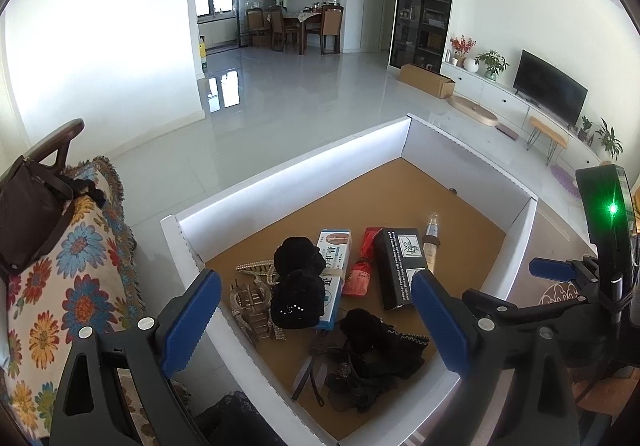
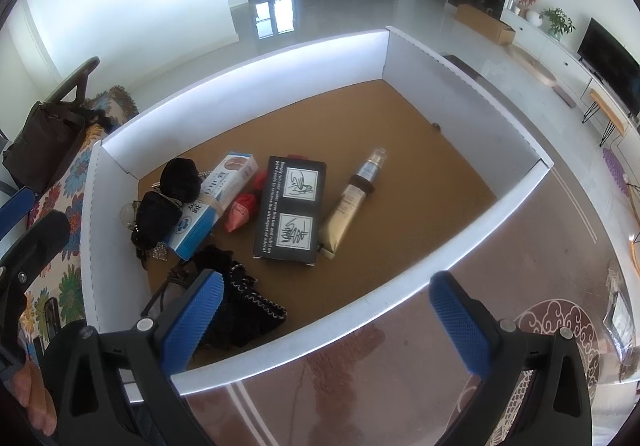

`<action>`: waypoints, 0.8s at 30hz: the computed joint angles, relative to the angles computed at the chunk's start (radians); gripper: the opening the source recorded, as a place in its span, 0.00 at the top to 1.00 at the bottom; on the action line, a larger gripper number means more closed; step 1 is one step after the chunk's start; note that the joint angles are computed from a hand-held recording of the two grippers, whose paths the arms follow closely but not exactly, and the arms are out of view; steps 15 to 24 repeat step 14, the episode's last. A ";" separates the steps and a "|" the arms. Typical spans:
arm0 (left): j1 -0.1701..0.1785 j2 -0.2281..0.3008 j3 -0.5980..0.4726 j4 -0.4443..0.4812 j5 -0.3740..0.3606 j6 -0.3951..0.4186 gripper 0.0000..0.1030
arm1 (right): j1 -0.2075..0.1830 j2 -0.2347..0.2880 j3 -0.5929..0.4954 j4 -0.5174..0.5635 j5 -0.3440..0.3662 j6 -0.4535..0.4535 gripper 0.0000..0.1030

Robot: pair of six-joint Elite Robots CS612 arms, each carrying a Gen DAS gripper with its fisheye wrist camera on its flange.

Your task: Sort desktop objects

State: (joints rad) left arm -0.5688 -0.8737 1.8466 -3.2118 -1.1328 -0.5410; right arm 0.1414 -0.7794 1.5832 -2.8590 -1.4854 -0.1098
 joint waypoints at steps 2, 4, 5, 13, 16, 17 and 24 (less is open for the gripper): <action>0.001 0.001 -0.002 0.005 0.008 -0.007 0.06 | 0.002 0.006 -0.006 0.005 0.001 -0.003 0.00; 0.003 0.003 -0.003 0.009 0.010 -0.012 0.06 | 0.004 0.011 -0.010 0.011 0.003 -0.010 0.00; 0.005 0.003 -0.004 0.010 0.009 -0.015 0.06 | 0.005 0.013 -0.012 0.014 0.003 -0.012 0.00; 0.001 0.006 0.002 -0.003 0.045 -0.059 0.06 | 0.009 0.025 -0.025 0.021 0.006 -0.016 0.00; -0.002 0.006 0.003 -0.005 0.061 -0.058 0.06 | 0.010 0.026 -0.026 0.021 0.006 -0.016 0.00; -0.002 0.006 0.003 -0.005 0.061 -0.058 0.06 | 0.010 0.026 -0.026 0.021 0.006 -0.016 0.00; -0.002 0.006 0.003 -0.005 0.061 -0.058 0.06 | 0.010 0.026 -0.026 0.021 0.006 -0.016 0.00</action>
